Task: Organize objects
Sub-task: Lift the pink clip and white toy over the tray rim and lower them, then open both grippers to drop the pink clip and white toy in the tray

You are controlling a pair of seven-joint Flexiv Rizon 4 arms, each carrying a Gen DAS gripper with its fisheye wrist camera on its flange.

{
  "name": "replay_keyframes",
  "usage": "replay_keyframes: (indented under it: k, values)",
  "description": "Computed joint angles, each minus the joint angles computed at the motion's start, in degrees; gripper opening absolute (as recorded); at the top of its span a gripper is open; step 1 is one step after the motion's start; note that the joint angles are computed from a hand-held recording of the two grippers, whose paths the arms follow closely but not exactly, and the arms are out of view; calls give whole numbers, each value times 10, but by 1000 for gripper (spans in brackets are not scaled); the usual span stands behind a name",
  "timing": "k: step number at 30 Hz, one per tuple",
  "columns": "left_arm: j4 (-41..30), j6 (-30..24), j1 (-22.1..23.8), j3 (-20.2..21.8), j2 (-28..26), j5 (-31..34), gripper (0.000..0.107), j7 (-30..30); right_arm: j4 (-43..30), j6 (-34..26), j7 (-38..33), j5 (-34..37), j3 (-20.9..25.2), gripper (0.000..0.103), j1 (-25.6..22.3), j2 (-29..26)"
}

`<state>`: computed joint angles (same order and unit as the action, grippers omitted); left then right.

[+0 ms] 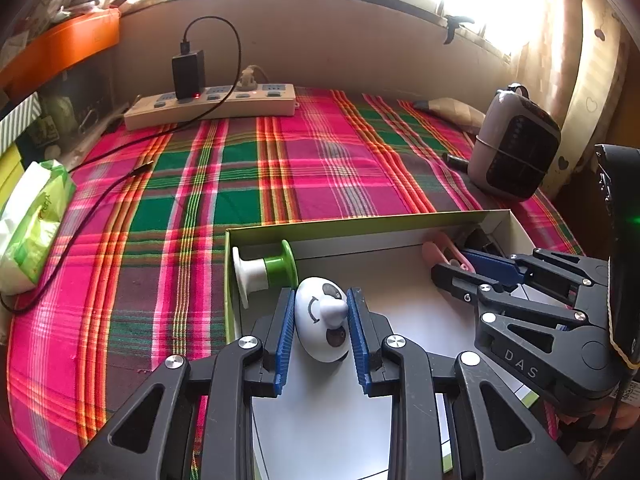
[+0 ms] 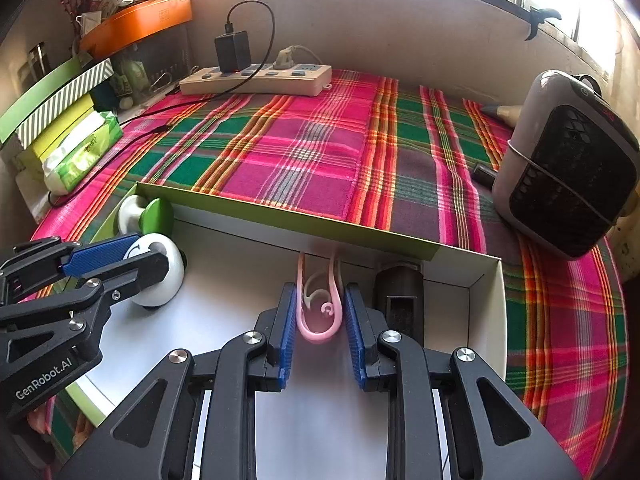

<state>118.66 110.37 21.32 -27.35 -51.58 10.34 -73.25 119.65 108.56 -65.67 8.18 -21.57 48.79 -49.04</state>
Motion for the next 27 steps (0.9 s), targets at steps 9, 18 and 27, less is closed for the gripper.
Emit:
replay_keyframes:
  k: [9,18,27]
  values:
    - [-1,0,-4,3,1,-1,25,1,-3,-5,5,1,-4,25,4,-2]
    - [-2,1,-14,13,4,-4,28,1,0,-5,14,2,-13,31,13,-4]
    - [2,7,-20,21,9,-6,35,-4,5,0,14,10,-17,39,20,-2]
